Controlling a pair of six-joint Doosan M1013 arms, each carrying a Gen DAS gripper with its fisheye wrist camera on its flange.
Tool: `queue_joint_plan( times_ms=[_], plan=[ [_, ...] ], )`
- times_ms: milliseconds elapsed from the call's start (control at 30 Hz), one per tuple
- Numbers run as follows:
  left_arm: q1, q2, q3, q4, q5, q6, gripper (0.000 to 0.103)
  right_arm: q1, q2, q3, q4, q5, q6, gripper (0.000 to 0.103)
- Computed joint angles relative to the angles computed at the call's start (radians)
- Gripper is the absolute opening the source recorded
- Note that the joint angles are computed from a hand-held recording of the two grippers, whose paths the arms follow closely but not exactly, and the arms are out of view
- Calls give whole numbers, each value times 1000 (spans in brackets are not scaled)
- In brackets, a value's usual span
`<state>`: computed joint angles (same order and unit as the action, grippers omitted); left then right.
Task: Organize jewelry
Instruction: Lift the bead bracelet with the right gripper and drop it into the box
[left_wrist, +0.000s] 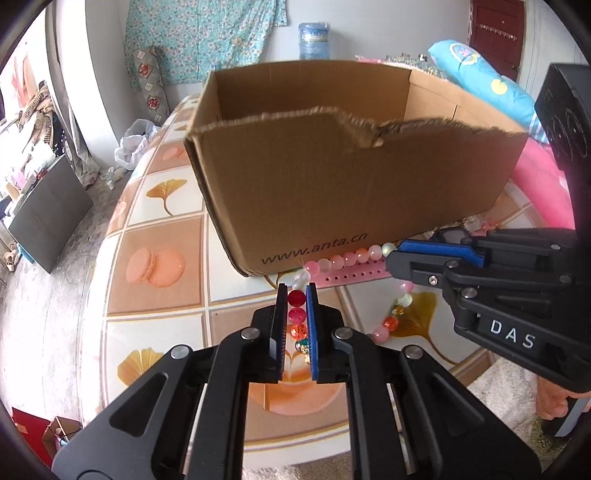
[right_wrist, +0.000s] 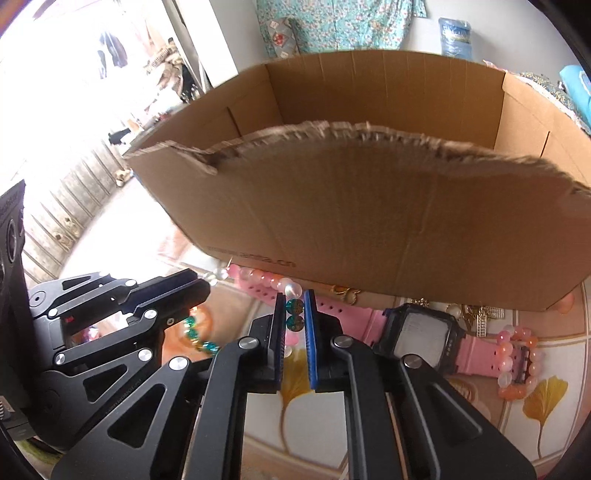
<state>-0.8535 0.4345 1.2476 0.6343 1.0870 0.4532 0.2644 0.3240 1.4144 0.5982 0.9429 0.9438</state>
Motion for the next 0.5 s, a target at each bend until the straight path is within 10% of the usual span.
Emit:
queue_joint_plan(
  times_ms=[500],
  plan=[
    [-45, -65, -53, 242, -75, -92, 9, -59, -92, 7, 260, -56, -274, 10]
  ],
)
